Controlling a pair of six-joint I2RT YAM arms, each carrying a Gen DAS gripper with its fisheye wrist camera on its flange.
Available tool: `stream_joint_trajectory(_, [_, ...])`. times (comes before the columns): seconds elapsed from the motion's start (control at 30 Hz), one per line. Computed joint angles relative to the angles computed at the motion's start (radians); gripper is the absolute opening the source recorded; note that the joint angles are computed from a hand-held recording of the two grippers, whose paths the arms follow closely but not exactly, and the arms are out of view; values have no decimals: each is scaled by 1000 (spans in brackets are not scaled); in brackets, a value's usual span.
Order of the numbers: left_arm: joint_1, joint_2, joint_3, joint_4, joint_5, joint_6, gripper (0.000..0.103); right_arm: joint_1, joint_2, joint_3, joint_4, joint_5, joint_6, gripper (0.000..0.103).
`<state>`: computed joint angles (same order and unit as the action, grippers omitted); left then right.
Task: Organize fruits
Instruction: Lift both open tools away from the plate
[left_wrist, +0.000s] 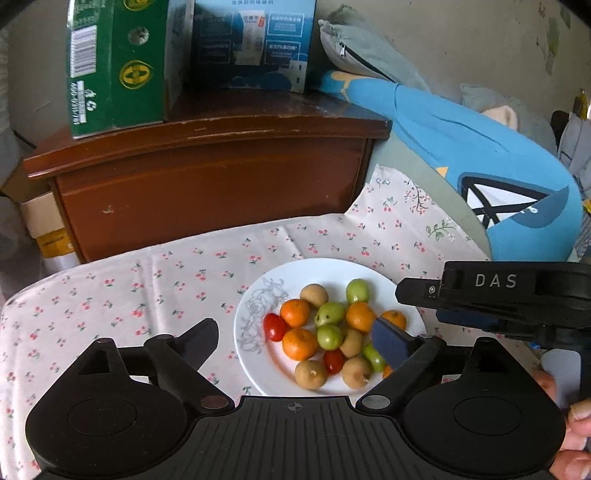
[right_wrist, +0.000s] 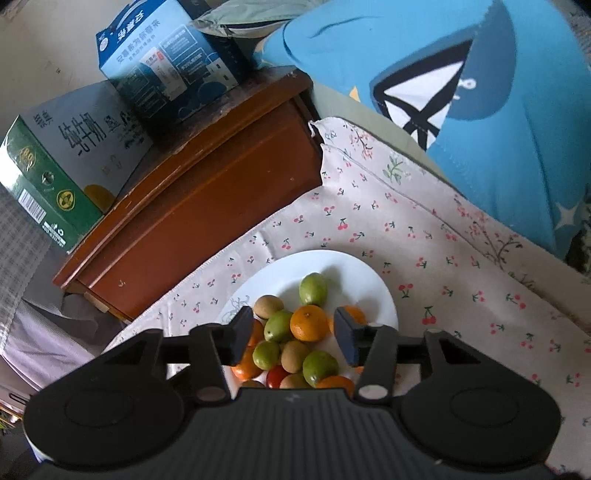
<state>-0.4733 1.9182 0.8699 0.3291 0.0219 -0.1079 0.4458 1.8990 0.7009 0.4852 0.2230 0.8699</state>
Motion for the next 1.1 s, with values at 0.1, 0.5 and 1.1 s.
stream_joint_trajectory(0.1, [-2, -41, -21, -40, -19, -9, 95, 21, -30, -8, -32, 23, -16, 55])
stream_joint_trajectory(0.5, [13, -161, -111, -139, -55, -32, 95, 124, -156, -69, -164, 171, 4, 76])
stream_joint_trajectory(1.1, [-1, -116, -56, -249, -184, -81, 95, 267, -111, -1, -411, 307, 69, 89])
